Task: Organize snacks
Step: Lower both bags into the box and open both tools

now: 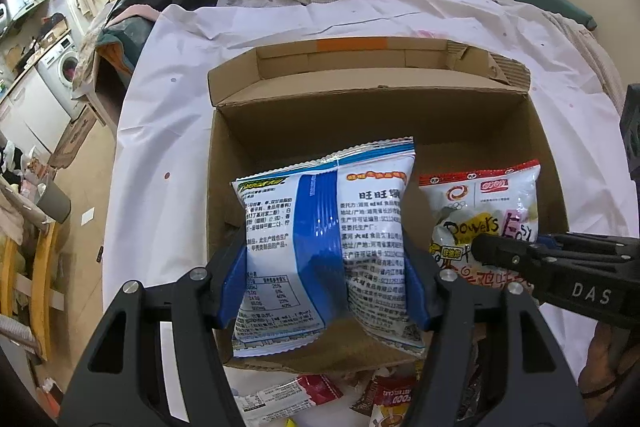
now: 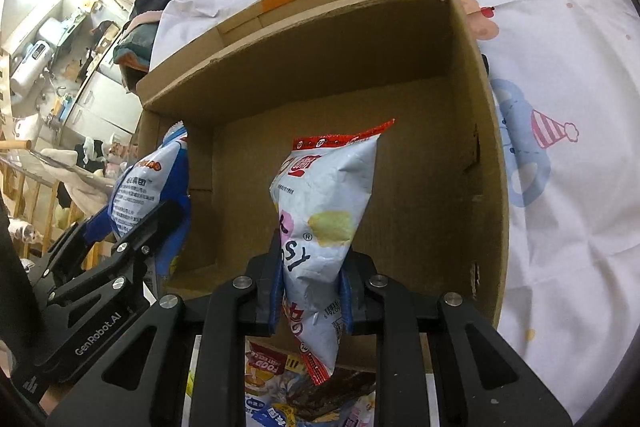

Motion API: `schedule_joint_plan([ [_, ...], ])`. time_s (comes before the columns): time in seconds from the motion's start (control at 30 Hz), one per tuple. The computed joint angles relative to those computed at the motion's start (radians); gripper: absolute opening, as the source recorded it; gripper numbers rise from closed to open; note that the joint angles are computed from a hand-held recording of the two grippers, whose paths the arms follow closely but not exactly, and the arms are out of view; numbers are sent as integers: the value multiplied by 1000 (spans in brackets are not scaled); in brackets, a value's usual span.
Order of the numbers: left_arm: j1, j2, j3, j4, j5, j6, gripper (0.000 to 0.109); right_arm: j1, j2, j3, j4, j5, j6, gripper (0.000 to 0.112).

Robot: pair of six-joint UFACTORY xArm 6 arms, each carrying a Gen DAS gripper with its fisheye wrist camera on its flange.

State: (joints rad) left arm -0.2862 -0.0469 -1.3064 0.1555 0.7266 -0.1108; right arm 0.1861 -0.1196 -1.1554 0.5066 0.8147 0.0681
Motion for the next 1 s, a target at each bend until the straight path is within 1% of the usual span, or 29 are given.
schedule_joint_plan([
  [0.2, 4, 6, -7, -29, 12, 15, 62, 1, 0, -3, -11, -1, 5, 26],
  [0.3, 7, 6, -7, -53, 13, 31, 65, 5, 0, -4, -23, -14, 12, 27],
  [0.4, 10, 1, -4, -64, 8, 38, 76, 5, -6, 1, -54, -31, 43, 27],
  [0.47, 13, -8, 5, -77, -7, 47, 90, 6, -3, -3, -76, -31, 59, 29],
  [0.53, 13, -20, 17, -82, -29, 53, 94, 4, -6, -1, -86, -36, 74, 40],
  [0.57, 13, -25, 23, -85, -40, 61, 94, 4, -10, 3, -91, -44, 80, 58],
  [0.6, 11, -28, 24, -82, -44, 61, 94, 4, -20, 15, -92, -70, 83, 73],
  [0.67, 11, -34, 29, -77, -52, 58, 95, 6, -33, 25, -116, -106, 98, 78],
  [0.8, 19, -43, 35, -89, -65, 53, 95, 4, -52, 34, -175, -151, 144, 83],
  [0.87, 25, -52, 40, -94, -73, 54, 95, 4, -61, 40, -199, -165, 157, 85],
  [1.0, 35, -73, 54, -101, -90, 51, 94, 10, -74, 42, -196, -173, 139, 85],
])
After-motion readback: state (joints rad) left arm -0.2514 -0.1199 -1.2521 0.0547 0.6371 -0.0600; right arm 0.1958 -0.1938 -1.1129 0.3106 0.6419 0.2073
